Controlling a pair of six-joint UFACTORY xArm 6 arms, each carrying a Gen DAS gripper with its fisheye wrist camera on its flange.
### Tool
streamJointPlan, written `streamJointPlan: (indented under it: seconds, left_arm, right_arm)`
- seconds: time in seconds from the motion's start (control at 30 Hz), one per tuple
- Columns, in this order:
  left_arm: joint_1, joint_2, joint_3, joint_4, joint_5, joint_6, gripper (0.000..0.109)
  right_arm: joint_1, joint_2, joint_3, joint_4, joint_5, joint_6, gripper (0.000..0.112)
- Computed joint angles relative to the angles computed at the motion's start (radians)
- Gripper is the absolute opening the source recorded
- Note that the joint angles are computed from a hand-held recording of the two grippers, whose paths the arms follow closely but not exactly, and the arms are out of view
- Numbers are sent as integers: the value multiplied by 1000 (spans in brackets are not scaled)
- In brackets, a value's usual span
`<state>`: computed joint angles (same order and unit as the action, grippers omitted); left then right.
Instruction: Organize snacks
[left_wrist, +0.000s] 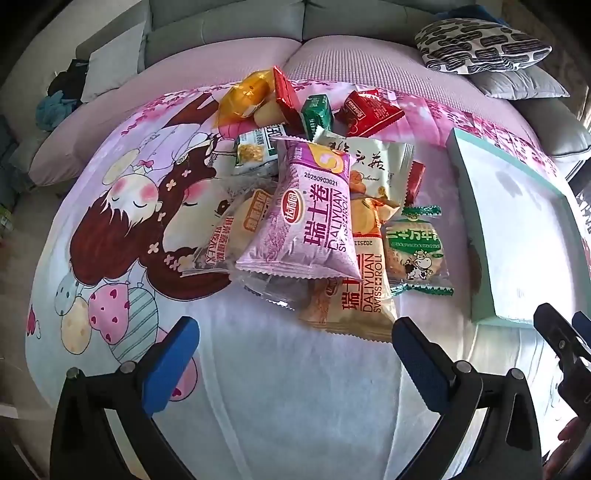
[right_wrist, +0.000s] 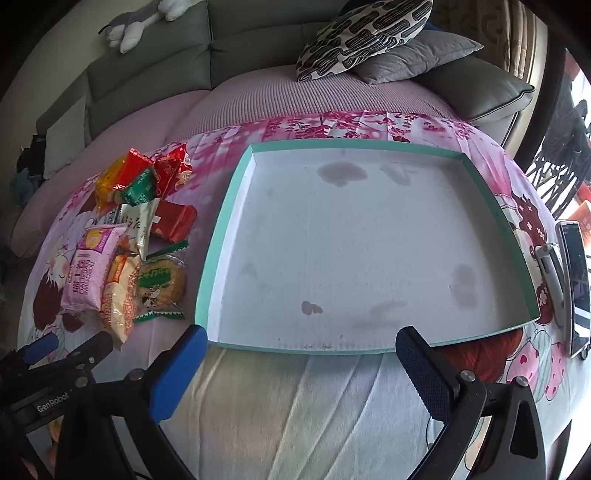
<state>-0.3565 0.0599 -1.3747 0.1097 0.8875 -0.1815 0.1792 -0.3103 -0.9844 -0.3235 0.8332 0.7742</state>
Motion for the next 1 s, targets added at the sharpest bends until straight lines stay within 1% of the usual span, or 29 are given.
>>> streamJointPlan:
  seconds: [0.13, 0.4, 1.0]
  left_arm:
    - [2, 5, -7, 3, 10, -6, 103]
    - [-10, 19, -28, 25, 27, -41, 103]
    - [-16, 17, -26, 35, 21, -65, 103]
  right_arm:
    - [-1, -3, 8, -3, -18, 5, 103]
    - [0, 1, 8, -5, -17, 8, 103]
    - [0, 0, 10, -3, -17, 7, 103]
